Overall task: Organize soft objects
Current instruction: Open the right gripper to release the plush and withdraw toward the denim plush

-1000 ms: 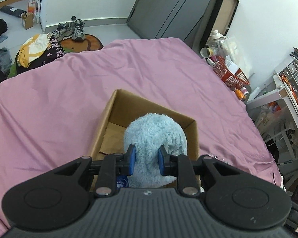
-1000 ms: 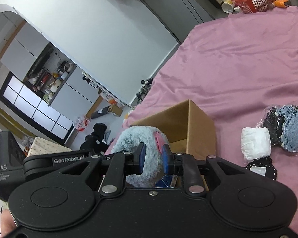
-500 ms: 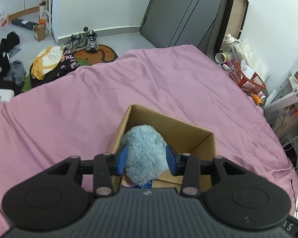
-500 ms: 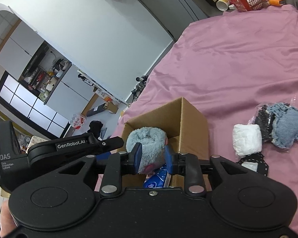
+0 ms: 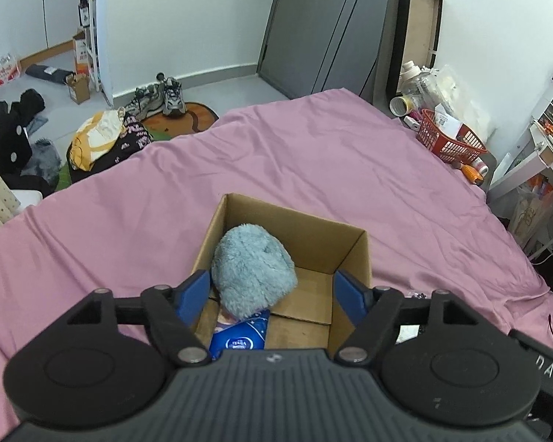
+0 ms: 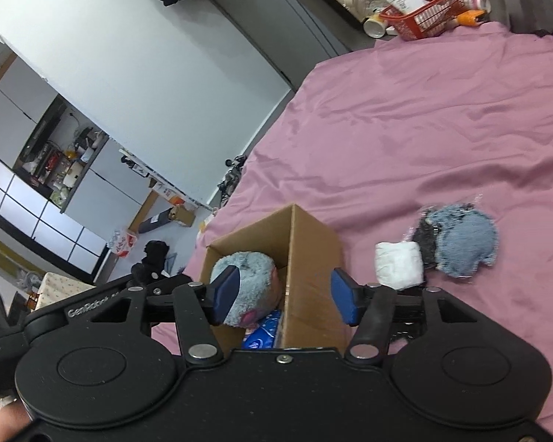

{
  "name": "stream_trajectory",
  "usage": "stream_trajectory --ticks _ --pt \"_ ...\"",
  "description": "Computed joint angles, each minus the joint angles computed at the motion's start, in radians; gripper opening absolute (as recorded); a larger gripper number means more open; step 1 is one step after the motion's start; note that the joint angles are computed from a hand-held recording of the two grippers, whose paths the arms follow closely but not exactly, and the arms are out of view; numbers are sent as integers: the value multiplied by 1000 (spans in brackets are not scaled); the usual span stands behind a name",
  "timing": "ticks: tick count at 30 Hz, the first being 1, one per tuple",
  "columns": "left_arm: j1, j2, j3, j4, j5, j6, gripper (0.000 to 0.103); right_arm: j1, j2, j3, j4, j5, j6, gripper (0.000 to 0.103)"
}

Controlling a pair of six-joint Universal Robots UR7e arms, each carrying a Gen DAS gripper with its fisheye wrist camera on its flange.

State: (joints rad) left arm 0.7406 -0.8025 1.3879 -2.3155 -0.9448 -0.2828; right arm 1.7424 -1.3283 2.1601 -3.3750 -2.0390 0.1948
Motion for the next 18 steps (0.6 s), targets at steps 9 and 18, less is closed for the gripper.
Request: stream_trajectory --ticks 9,18 --pt "-48 -18 35 14 20 -17 75 7 -89 42 33 -19 8 78" --pt "-101 -23 70 12 40 -33 81 -18 -171 86 46 -33 40 82"
